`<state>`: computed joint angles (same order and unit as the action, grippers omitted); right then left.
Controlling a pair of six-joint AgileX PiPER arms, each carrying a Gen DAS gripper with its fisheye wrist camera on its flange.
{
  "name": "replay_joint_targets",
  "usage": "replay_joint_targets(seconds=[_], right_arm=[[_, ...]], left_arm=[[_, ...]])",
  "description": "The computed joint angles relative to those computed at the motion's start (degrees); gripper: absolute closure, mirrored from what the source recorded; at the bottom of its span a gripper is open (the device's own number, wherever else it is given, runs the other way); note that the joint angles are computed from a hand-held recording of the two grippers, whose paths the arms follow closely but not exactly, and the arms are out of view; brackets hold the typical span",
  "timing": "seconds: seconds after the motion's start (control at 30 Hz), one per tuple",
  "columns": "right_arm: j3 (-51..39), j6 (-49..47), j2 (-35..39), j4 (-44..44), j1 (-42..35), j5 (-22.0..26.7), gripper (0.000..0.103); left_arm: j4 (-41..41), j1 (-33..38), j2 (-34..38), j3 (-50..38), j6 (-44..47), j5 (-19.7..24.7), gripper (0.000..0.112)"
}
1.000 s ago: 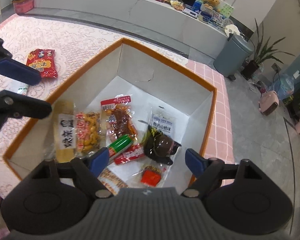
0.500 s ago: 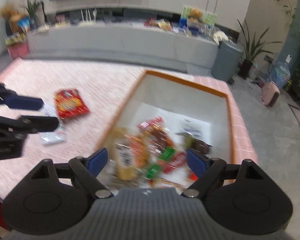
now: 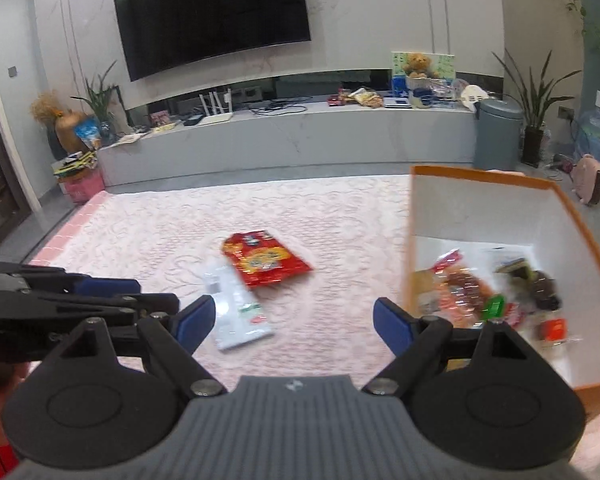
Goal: Organize snacks
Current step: 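Withdraw both tools from the box toward the red bag and white packet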
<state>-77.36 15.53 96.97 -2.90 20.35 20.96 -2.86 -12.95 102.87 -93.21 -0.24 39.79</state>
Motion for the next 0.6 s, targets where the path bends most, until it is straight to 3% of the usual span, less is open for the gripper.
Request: replay_joint_targets(seconds=[0.17, 0.3, 0.4, 0.6], right_arm=[[-2.36, -2.06, 3.60, 0.18, 2.43, -0.35, 0.019], [-4.76, 3.95, 6.80, -5.95, 3.59, 0.03, 0.019], [-7.14, 8.95, 9.67, -11.94, 4.67, 0.82, 0.019], [-12.33, 2.69, 15.19, -8.23, 4.14, 1.85, 0.019]], left_arm=[[0.00, 2.34, -0.79, 4.24, 1.53, -2.97, 0.060], [-0.17, 3.31, -0.18, 5.93, 3.21, -5.79, 0.060], [-1.42, 4.19, 1.55, 4.88, 3.96, -5.77, 0.057], [-4.94, 6.46, 5.53, 1.55, 5.42, -4.57, 0.057]])
